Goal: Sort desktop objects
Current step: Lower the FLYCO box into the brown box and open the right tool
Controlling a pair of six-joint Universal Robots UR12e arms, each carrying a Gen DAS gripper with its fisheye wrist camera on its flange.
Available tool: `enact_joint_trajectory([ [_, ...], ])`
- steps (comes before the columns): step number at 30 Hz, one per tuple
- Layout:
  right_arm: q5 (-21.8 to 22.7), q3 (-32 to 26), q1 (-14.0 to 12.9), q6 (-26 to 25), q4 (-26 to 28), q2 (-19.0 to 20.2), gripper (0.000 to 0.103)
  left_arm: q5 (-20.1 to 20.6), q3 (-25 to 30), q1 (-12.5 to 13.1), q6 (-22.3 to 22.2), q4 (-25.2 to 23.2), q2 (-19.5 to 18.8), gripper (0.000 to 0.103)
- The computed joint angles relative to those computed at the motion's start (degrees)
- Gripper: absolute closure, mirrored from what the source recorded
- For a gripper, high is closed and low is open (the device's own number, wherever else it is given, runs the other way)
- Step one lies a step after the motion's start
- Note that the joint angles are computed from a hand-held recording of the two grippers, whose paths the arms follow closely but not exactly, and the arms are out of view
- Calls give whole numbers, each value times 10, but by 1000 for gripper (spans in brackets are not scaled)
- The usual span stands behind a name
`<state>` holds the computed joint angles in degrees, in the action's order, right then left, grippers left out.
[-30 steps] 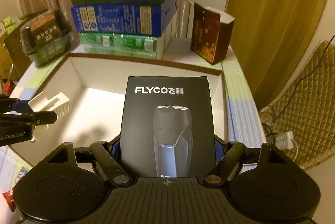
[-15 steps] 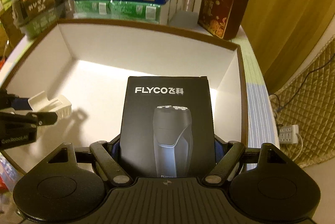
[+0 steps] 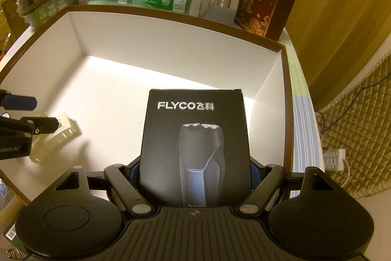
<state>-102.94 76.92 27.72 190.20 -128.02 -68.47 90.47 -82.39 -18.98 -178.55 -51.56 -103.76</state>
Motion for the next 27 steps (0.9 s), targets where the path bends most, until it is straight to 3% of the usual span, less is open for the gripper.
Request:
enact_joint_trajectory([
  [2, -2, 7, 1, -11, -20, -3, 25, 0, -1, 0, 1, 6, 2, 50],
  [6, -5, 27, 2, -33, -80, -12, 8, -3, -4, -1, 4, 19, 7, 47],
  [8, -2, 34, 2, -37, -99, -18, 7, -5, -5, -2, 1, 25, 9, 41],
  [27, 9, 110, 5, -47, -170, -86, 6, 23, -35, -14, -9, 71, 54, 20],
])
